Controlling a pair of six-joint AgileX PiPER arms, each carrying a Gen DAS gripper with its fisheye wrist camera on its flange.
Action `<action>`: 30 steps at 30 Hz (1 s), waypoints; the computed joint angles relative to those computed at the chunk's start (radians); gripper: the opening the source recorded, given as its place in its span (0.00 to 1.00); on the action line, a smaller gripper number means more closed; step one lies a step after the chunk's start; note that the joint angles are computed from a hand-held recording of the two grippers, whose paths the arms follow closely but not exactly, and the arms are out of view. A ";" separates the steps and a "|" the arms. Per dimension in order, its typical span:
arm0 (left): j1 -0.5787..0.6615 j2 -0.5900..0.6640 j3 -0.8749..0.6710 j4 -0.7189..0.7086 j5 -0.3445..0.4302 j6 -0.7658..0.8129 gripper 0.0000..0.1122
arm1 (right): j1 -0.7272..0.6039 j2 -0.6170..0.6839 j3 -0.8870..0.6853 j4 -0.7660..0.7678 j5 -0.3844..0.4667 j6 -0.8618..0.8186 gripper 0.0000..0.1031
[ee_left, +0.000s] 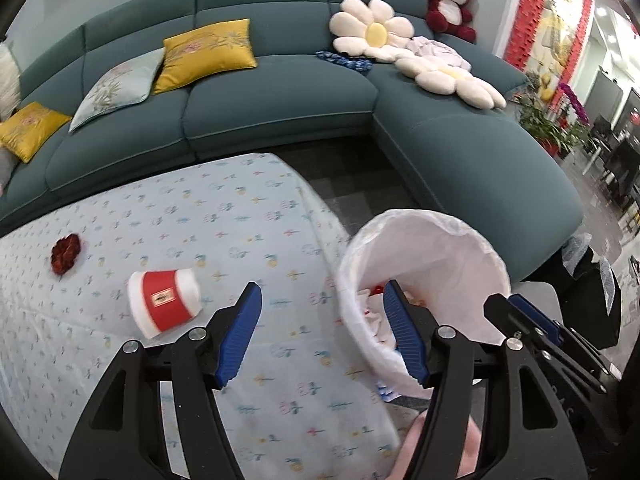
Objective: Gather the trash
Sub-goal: 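Move both tools back over the bed toward the red paper cup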
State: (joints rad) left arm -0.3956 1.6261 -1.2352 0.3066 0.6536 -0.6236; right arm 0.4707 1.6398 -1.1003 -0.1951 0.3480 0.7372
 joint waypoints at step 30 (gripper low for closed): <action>0.668 -0.248 0.337 -0.425 -0.101 0.575 0.54 | 0.426 0.327 -0.482 -0.159 0.280 0.167 0.41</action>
